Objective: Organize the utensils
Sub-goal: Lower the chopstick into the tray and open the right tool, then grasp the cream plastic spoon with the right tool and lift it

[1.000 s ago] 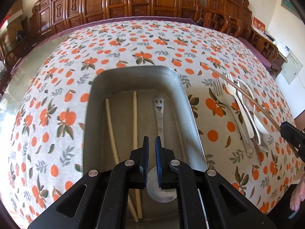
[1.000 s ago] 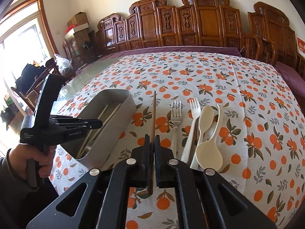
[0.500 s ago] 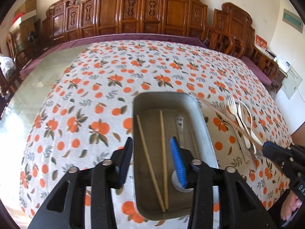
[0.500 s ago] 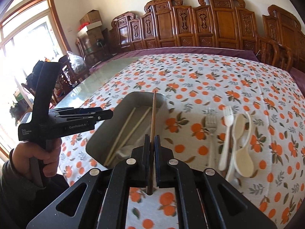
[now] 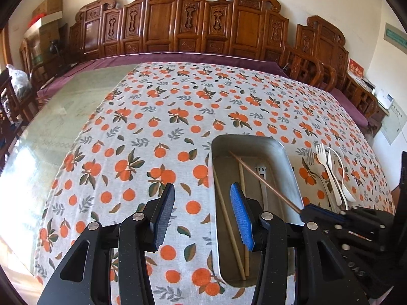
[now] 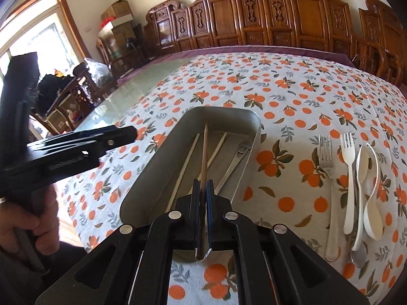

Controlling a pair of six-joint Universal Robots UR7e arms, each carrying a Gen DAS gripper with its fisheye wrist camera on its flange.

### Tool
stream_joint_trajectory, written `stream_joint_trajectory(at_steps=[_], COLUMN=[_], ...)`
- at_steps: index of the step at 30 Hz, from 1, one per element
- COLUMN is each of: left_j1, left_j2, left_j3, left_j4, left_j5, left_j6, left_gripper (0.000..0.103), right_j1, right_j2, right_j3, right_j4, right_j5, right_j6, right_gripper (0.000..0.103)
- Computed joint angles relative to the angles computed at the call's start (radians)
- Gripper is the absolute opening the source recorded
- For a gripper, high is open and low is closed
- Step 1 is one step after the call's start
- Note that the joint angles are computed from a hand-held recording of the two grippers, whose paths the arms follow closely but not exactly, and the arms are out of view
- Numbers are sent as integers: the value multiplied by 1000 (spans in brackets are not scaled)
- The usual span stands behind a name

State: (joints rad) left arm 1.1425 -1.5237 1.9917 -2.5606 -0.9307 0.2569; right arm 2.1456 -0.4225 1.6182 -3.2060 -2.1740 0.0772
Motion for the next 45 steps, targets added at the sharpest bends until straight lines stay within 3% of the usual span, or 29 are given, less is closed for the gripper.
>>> stream_joint_trajectory(at_steps=[5, 13, 23, 30, 39, 45], left_j1=[2, 1, -7, -46, -96, -125], left_j2=[1, 1, 5, 15, 43, 58], left_j3=[-3, -3, 13, 47, 87, 123], left_j4=[2, 2, -11, -16, -24, -41], left_j5=[-1, 1, -19, -47, -68, -74], left_j6=[0, 0, 3, 0, -19, -28], left_gripper=[43, 43, 43, 43, 45, 45], right_j1=[-7, -31, -30, -39, -102, -153], right_j2=[27, 28, -40, -152, -261, -267], right_j3=[-36, -34, 56, 162, 257, 295], right_j4=[33, 51, -50, -144, -241, -307], right_j5=[0, 94, 111, 22, -98, -138], right_j6=[20, 49, -43, -148, -241, -283], right_gripper=[6, 9, 9, 9, 9, 19])
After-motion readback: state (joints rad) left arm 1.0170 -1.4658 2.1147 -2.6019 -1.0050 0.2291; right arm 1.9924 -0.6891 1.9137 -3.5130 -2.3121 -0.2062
